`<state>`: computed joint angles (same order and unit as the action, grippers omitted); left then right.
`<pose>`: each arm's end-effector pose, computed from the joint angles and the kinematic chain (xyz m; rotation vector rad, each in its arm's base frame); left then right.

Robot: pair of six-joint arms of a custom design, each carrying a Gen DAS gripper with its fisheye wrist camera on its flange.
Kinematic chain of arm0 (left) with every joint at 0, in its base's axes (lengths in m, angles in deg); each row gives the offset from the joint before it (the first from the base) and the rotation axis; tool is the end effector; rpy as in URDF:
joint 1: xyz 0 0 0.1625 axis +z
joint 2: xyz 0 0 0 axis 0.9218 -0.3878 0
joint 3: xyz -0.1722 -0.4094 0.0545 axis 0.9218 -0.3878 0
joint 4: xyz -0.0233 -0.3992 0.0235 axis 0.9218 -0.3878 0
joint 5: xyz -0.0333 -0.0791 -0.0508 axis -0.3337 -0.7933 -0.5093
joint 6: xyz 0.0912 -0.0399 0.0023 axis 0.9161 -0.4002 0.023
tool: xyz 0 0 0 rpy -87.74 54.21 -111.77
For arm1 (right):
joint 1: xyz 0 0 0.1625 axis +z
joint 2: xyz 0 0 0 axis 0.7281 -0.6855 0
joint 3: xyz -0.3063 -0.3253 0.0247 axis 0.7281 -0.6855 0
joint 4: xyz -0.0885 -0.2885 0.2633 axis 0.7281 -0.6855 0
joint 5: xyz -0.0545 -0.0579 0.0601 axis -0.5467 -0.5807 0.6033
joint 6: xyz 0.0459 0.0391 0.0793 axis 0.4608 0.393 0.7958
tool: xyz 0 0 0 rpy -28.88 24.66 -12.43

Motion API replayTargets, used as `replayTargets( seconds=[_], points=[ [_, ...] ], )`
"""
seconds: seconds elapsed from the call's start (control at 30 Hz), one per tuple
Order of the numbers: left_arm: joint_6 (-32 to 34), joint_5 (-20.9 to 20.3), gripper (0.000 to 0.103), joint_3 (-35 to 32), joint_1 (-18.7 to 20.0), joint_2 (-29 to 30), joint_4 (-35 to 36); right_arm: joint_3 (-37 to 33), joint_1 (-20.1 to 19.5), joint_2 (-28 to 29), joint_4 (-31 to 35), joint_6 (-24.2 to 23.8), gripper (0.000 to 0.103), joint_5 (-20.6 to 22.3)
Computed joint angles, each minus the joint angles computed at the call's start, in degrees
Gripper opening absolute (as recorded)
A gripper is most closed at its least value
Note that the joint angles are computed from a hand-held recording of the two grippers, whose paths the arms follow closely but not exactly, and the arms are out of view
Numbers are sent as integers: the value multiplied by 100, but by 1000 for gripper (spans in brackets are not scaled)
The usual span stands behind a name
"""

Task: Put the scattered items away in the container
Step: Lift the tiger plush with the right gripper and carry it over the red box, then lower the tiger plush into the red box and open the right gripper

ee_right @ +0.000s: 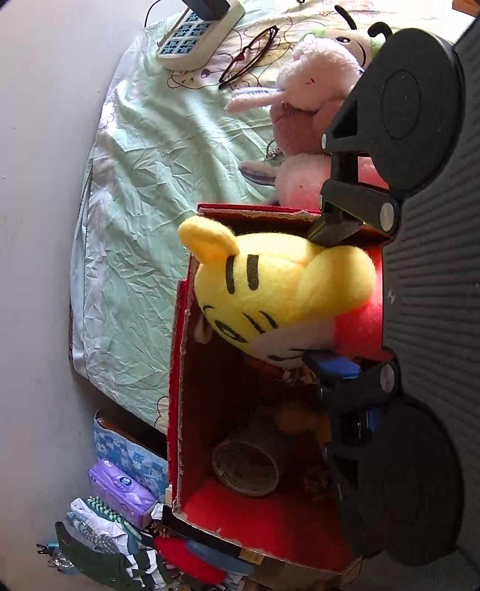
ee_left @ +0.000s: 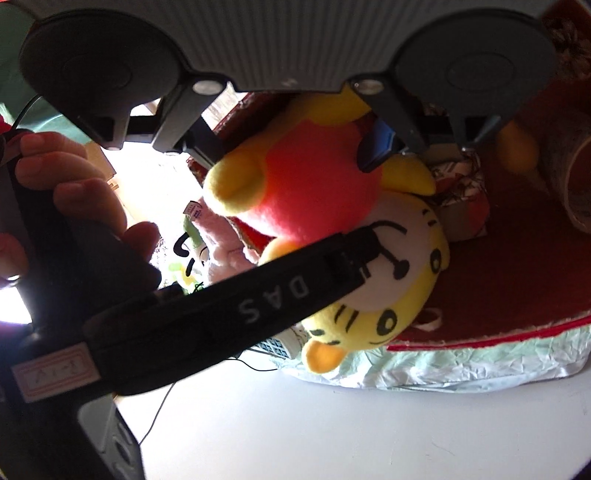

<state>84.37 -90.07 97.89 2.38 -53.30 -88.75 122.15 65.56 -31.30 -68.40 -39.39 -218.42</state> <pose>-0.0916 -0.6350 0.2298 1.0151 2.9285 -0.3691 0.3433 -0.6627 0.0950 0.3675 -2.3966 0.4799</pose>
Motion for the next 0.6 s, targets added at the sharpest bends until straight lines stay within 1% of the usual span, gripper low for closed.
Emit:
replayTargets(
  seconds=[0.03,0.1,0.2,0.3,0.43,0.5,0.6],
  points=[
    [-30,-30,80,-41,6,39,41,-8,1,-12,8,3,62,-2],
    [-72,-77,83,-139,6,148,92,3,-9,-54,54,40,58,27],
    [-115,-86,86,-231,-39,276,106,4,2,-66,65,53,55,-16],
    [-132,3,86,-143,-128,273,-19,55,23,-68,-115,46,55,-96],
    [-203,8,88,-147,-116,241,40,72,2,-103,-19,179,53,-22],
    [-289,50,88,-221,-89,229,162,132,29,-136,-170,135,54,-30],
    [-325,174,88,-205,-84,143,207,215,76,-160,-404,54,55,-176]
  ],
)
